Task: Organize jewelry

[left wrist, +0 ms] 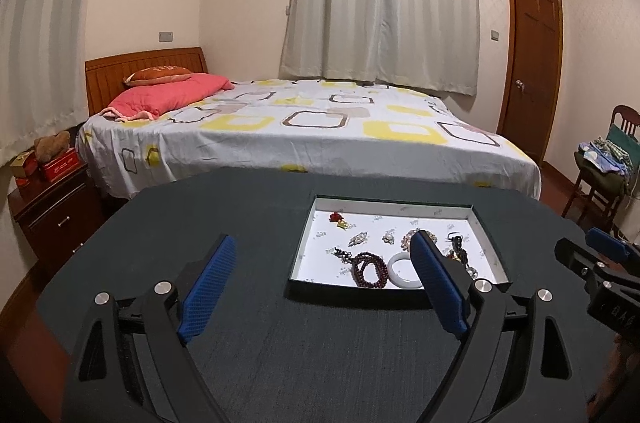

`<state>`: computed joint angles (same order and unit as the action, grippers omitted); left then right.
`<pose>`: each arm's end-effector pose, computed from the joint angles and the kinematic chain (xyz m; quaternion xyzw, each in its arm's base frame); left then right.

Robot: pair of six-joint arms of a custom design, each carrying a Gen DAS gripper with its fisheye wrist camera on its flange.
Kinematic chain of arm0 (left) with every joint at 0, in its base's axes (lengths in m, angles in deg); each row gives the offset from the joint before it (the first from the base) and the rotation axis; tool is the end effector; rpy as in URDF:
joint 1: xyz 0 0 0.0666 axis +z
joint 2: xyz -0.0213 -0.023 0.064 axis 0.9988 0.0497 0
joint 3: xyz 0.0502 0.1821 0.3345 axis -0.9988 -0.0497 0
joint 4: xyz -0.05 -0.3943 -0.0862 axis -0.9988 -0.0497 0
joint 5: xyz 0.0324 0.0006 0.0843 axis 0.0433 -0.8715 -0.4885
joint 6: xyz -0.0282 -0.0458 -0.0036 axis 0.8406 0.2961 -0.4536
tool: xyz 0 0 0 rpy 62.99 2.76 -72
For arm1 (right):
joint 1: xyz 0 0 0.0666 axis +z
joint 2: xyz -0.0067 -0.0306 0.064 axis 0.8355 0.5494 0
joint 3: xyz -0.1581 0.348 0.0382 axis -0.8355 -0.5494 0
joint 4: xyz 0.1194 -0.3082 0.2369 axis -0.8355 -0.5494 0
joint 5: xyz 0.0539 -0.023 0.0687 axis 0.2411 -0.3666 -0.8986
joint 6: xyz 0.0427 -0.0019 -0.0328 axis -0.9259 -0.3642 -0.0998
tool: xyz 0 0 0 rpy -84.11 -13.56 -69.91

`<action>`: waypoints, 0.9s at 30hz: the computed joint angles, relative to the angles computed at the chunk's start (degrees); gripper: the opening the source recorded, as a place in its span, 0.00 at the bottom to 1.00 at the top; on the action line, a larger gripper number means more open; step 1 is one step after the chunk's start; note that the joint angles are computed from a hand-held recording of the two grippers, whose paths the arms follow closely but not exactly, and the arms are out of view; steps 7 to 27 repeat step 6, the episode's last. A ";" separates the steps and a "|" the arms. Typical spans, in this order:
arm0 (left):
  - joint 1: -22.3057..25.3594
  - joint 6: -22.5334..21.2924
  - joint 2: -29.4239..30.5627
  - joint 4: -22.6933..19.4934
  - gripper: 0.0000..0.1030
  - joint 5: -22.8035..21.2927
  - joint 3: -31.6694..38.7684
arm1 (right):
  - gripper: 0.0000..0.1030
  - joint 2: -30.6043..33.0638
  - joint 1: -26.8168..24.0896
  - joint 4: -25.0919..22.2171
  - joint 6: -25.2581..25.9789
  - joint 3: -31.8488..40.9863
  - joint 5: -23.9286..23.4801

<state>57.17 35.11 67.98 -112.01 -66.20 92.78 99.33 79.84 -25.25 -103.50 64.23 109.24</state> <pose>0.6553 -0.3731 0.4593 0.1500 0.8357 -0.1046 0.5179 0.5659 0.2209 0.4463 0.1460 0.8466 -0.0408 0.5102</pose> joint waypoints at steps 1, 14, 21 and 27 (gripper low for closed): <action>0.09 0.23 0.35 -0.25 0.83 -0.24 0.32 | 0.71 0.10 -0.10 -0.12 -0.10 0.09 -0.09; 0.73 -0.14 4.75 -5.49 0.83 -0.47 6.42 | 0.71 0.33 -1.19 -0.42 -1.38 -0.66 -0.70; 0.73 -0.14 4.75 -5.49 0.83 -0.47 6.42 | 0.71 0.33 -1.19 -0.42 -1.38 -0.66 -0.70; 0.73 -0.14 4.75 -5.49 0.83 -0.47 6.42 | 0.71 0.33 -1.19 -0.42 -1.38 -0.66 -0.70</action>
